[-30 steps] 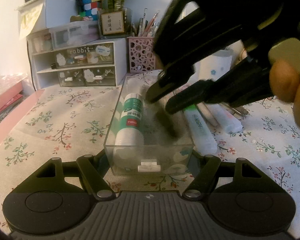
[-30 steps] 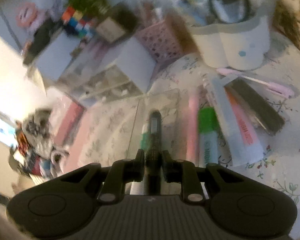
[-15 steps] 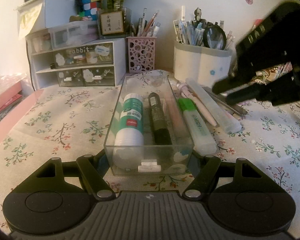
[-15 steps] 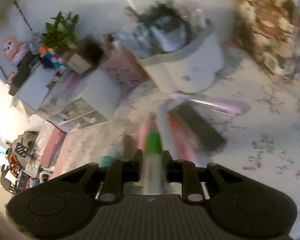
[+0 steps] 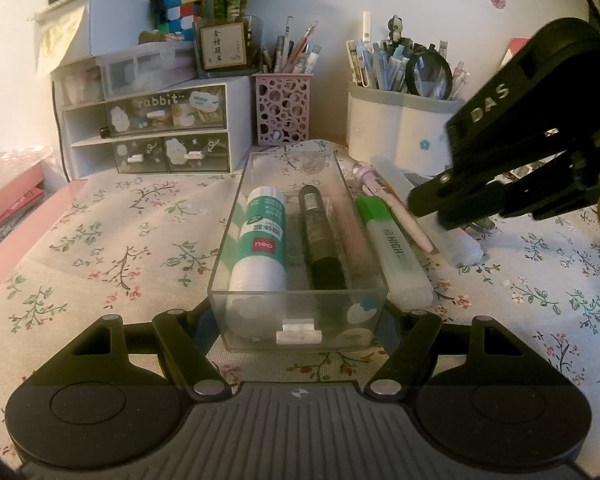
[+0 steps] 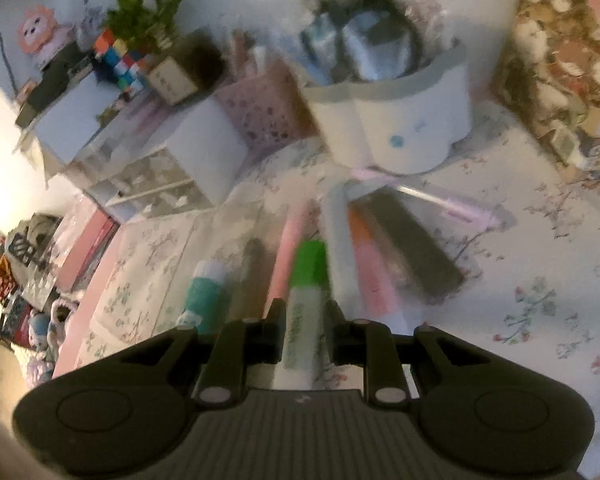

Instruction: Organize stationery

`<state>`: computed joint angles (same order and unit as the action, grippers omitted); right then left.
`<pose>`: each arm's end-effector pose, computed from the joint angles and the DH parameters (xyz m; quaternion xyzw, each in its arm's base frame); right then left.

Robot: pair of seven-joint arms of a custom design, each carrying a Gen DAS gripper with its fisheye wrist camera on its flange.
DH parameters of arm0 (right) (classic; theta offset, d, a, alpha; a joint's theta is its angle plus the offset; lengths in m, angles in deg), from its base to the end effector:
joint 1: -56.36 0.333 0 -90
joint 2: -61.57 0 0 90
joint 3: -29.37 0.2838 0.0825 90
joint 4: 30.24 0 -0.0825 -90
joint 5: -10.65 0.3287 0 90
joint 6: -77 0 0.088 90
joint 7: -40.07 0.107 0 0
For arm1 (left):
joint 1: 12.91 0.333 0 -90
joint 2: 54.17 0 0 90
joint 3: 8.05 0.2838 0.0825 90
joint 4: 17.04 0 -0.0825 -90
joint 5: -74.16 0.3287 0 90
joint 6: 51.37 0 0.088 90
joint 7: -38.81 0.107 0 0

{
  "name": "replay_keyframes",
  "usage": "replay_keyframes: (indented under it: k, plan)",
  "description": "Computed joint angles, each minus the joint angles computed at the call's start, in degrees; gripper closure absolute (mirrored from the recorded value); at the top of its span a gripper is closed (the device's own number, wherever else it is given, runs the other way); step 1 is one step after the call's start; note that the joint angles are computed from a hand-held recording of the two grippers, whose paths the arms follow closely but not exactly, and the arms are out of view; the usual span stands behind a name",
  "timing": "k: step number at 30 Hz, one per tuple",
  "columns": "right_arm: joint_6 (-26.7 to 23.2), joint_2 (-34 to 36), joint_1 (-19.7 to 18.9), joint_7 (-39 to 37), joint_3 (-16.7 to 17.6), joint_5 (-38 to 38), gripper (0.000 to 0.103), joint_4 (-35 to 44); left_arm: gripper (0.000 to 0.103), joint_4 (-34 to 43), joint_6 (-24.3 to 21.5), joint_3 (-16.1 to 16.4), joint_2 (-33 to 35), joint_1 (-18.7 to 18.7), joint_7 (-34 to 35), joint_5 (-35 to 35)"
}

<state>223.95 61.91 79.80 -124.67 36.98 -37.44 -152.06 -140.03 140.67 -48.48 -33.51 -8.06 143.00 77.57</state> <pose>0.4468 0.2823 0.4466 -0.4056 0.8443 -0.1895 0.2944 0.4817 -0.3119 0.3947 -0.3407 0.8218 -0.4200 0.1796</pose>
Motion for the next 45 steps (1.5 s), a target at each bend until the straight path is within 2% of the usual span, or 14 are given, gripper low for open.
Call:
replay_keyframes:
  k: [4,7,9,13,15,21,24,30,36,40,45]
  plan:
    - [2.0,-0.8,-0.6,0.0,-0.2,0.0,0.094,-1.5,0.03,0.0,0.0,0.0,0.0,0.0,-0.1,0.1]
    - [1.7,1.0,-0.4,-2.2,0.0,0.4,0.094,0.3,0.03,0.0,0.0,0.1,0.0,-0.1,-0.1,0.1]
    - [-0.5,1.8,0.2,-2.8,0.0,0.2,0.094,1.8,0.03,0.0,0.0,0.1,0.0,0.0,-0.1,0.1]
    - [-11.1,2.8,2.0,-5.1,0.3,-2.5,0.094,5.6,0.03,0.0,0.0,0.1,0.0,0.0,-0.1,0.2]
    - [-14.1,3.4,2.4,-7.3,0.1,-3.3,0.094,6.9,0.03,0.0,0.0,0.1,0.0,-0.1,-0.2,0.2]
    - [-13.9,7.8,2.2,-18.3,-1.0,0.2,0.094,10.7,0.03,0.0,0.0,0.2,0.0,-0.2,-0.2,0.2]
    - [-15.8,9.3,3.5,-18.5,-1.8,-0.9,0.094,12.1,0.03,0.0,0.0,0.2,0.0,-0.2,-0.2,0.2]
    - [-12.2,7.7,2.8,-16.9,-2.6,1.2,0.094,10.3,0.03,0.0,0.0,0.2,0.0,-0.2,-0.3,0.2]
    - [-4.5,3.6,0.8,-7.1,-2.9,1.5,0.094,4.5,0.03,0.0,0.1,0.4,-0.1,-0.4,-0.3,0.2]
    - [1.4,0.7,-0.5,1.8,-2.5,-1.4,0.094,0.8,0.03,0.0,0.1,0.4,-0.1,-0.3,-0.4,0.2]
    - [7.5,-0.2,-1.7,9.5,-1.5,-4.7,0.094,0.2,0.03,0.0,0.1,0.4,-0.1,-0.4,-0.4,0.2]
